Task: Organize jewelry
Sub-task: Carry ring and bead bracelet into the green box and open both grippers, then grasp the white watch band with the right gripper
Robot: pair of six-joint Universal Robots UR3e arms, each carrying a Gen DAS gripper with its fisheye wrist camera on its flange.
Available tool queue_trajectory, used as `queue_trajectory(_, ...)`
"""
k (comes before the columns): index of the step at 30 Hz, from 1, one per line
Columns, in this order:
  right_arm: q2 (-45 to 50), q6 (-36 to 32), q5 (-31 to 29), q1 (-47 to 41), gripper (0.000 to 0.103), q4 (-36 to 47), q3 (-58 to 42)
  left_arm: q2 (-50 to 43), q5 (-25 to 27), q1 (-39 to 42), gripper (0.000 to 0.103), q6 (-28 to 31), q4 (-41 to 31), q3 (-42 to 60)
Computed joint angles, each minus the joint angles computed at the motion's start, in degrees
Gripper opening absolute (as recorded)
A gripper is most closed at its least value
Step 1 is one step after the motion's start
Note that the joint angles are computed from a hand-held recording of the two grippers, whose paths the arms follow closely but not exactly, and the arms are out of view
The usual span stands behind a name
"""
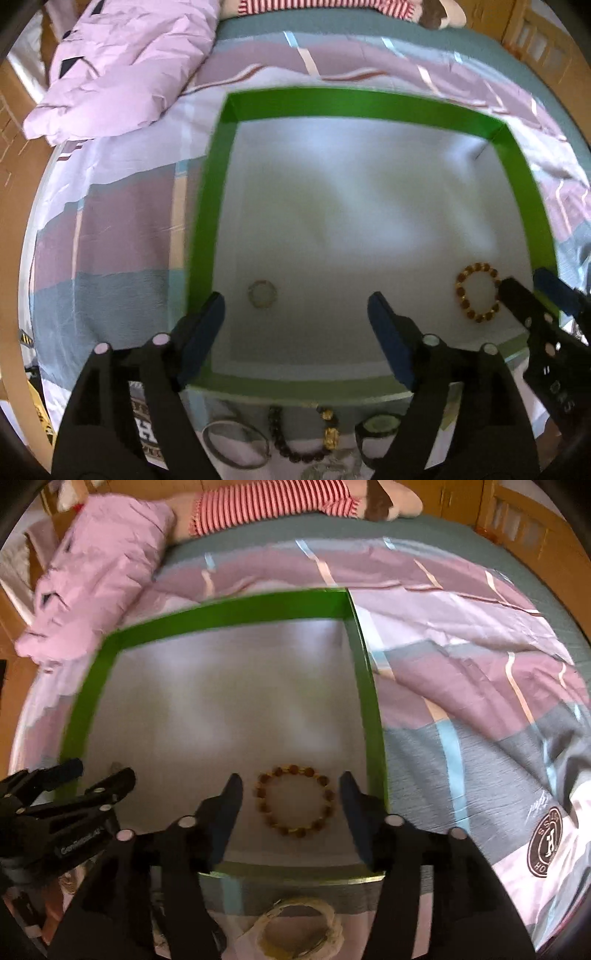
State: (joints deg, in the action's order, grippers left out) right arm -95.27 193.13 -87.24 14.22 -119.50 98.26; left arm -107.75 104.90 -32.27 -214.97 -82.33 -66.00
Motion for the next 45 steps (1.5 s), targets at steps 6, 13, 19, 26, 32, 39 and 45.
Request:
queue_trajectory(6,-6.42,-1.09,-0.79,-0.21,0.075,7.3,-2.22,8.75,1.13,-0.36,0.088,-0.96,-2.1,-3.73)
queue_trajectory(13,-22.52,-4.14,4.29,-7.56,0.076,18.62,6.7,28.05,4.28,-7.1,0.09,-6.16,-3.6,-19.2)
queue_trajectory(19,-25.2,-1.77,2.58,-4.77,0.076,17.66,16.37,37.2,0.58,-5.8,0.091,-10.56,-3.03,-29.42)
queue_trajectory(26,-21.05,5.02,3.25,-1.91,0.076,10.02,19.53,32.25,3.97,-10.07,0.091,-12.99,-2.58,-30.64)
queue_trajectory(32,-19.38,10.04,3.96,-3.05,0.064,6.68,22.38,30.46,4.38,-11.02,0.091,-12.78,-1.32,-30.9)
queue_trajectory(39,-17.57,13.41,-3.73,1.62,0.018,4.62,21.54,27.82,5.5,-12.85,0.091,-13.66,-1.04,-29.47)
queue_trajectory(45,-16.11,14.36,-9.54,6.66,0.018,9.69,16.39,25.86,4.3,-14.44,0.091,-12.84,1.01,-27.7)
